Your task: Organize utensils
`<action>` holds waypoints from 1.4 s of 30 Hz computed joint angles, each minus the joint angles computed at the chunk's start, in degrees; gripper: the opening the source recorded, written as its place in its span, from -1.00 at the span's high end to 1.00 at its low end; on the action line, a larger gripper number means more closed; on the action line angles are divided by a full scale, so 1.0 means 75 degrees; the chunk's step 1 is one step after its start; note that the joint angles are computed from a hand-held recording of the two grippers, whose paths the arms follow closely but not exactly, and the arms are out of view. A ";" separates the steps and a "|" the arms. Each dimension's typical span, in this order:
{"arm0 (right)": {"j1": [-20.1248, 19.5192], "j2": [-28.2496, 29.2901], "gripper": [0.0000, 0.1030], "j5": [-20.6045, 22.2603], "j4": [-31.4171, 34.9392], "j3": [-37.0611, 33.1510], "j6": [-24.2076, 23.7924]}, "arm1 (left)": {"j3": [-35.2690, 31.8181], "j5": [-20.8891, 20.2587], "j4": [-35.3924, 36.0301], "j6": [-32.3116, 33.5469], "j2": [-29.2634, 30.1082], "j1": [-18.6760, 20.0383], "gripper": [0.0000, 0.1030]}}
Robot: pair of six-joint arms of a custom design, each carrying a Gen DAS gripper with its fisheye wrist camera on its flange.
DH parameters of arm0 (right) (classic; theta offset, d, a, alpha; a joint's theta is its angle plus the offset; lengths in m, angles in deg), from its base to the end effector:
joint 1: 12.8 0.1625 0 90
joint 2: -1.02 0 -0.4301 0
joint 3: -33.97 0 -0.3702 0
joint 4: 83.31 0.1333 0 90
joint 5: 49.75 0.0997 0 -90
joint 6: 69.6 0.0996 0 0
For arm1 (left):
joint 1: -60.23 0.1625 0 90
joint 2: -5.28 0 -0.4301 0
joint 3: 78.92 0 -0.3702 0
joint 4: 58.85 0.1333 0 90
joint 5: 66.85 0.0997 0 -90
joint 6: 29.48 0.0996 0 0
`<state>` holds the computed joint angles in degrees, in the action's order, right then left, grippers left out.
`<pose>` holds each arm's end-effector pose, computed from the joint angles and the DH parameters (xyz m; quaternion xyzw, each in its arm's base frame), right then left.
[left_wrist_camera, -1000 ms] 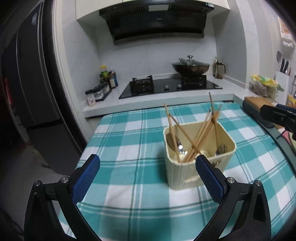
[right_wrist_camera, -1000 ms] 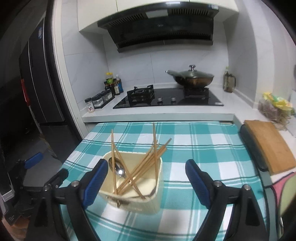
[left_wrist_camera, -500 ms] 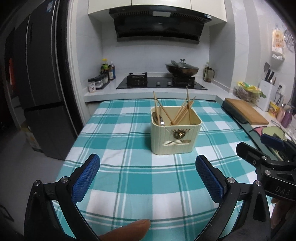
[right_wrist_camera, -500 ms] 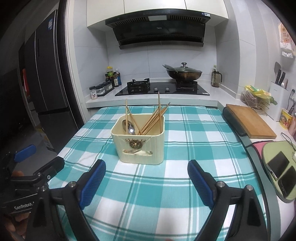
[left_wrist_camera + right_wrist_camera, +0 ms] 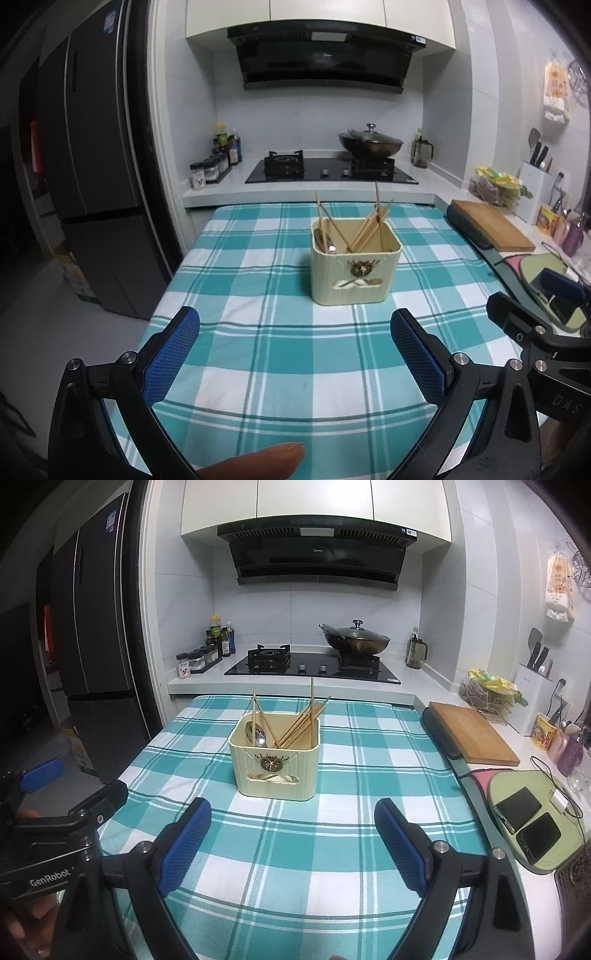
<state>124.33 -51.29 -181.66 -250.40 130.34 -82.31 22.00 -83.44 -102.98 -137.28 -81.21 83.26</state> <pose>0.5240 -0.3953 0.2376 0.3585 -0.8267 0.3550 0.2490 -0.2874 -0.3707 0.3988 0.0395 0.7544 -0.4979 0.4258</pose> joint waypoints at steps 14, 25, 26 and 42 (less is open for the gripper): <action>0.0087 -0.0070 -0.78 -0.0135 -0.0102 0.0044 -0.0055 | -0.0291 -0.0064 0.0834 -0.0674 0.0167 -0.0185 -1.00; 0.0136 -0.0098 -0.78 -0.0174 -0.0091 0.0062 -0.0111 | -0.0244 -0.0080 0.0757 -0.0624 0.0114 -0.0107 -1.00; 0.0136 -0.0098 -0.78 -0.0174 -0.0091 0.0062 -0.0111 | -0.0237 -0.0083 0.0742 -0.0613 0.0106 -0.0102 -1.00; 0.0137 -0.0088 -0.78 -0.0179 -0.0107 0.0023 -0.0214 | -0.0261 -0.0041 0.0693 -0.0563 0.0069 -0.0067 -1.00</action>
